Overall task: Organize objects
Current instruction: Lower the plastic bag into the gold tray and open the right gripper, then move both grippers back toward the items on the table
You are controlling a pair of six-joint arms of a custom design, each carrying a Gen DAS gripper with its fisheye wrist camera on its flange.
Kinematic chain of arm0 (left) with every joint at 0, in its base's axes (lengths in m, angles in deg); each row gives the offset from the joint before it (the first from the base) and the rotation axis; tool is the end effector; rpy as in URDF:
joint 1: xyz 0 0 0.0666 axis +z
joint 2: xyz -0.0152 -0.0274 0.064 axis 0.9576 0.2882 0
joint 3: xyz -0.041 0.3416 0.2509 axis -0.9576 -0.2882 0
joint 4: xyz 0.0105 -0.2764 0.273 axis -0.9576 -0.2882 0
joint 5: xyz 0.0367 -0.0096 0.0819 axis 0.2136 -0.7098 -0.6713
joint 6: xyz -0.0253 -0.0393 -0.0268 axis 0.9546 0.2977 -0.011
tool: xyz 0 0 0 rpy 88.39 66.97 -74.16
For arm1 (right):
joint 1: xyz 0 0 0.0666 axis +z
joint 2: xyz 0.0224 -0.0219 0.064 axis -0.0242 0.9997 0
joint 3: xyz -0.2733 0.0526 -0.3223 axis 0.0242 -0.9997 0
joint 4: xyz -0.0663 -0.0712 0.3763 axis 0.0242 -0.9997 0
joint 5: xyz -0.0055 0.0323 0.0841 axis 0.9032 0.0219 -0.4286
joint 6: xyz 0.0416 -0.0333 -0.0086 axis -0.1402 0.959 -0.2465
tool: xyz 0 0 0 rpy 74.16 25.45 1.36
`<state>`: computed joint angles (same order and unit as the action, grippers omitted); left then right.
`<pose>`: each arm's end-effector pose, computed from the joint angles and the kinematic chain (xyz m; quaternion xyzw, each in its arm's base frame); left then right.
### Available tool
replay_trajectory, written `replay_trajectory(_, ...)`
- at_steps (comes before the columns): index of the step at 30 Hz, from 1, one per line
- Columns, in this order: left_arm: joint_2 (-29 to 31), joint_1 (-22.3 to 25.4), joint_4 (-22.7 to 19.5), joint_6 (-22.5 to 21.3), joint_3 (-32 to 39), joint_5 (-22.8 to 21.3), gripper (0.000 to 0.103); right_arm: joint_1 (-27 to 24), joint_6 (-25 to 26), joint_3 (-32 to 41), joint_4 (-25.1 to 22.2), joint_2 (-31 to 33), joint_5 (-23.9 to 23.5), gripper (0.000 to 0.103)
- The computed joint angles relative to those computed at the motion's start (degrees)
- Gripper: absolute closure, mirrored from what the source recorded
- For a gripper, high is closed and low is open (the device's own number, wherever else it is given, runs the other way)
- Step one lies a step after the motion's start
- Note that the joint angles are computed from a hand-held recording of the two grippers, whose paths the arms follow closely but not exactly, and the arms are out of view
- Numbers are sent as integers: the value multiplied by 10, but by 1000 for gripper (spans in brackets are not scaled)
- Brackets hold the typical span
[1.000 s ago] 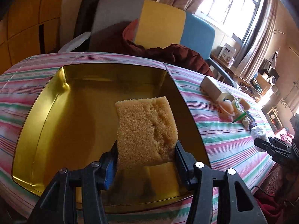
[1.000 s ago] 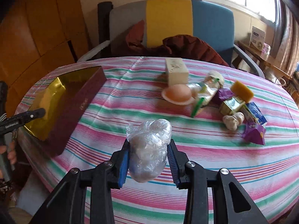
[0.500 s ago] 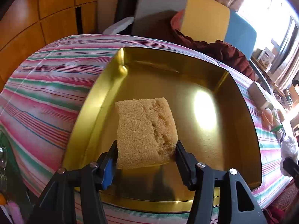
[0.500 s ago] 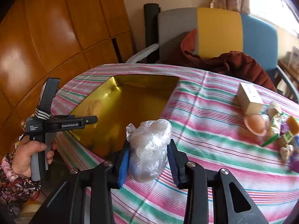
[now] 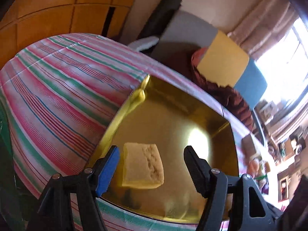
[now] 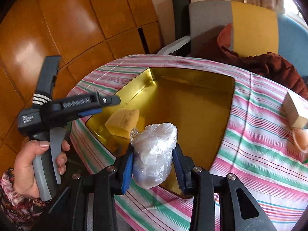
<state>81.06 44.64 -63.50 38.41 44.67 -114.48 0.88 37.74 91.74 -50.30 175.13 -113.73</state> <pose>0.5861 -0.3030 0.4816 -0.3425 0.8597 -0.0836 0.3696 0.6661 0.0487 0.4909 -0.3748 0.8482 0.2647 0.2644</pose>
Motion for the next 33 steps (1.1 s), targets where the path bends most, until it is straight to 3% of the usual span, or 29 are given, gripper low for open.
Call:
replay_trajectory(7,-16,-2,3,29,-13,-44,33,32,-9,25,-19,24,31,64)
replay_trajectory(12,-12,-1,-17,25,2,-57,33,49,-24,45,-29,44,44,63)
replay_trajectory(17,-19,-1,-5,27,-9,-57,33,61,-31,72,-59,65,38,63)
replay_trajectory(19,-19,0,-4,27,-9,-57,33,63,-29,73,-66,67,34,54)
replay_trajectory(22,-18,0,-5,28,-8,-58,33,61,-38,42,-39,51,38,38)
replay_trajectory(28,-16,-5,-1,28,-7,-60,33,50,-52,0,6,21,24,32)
replay_trajectory(33,-11,-9,4,20,-1,-57,33,39,-61,-51,78,-18,19,22)
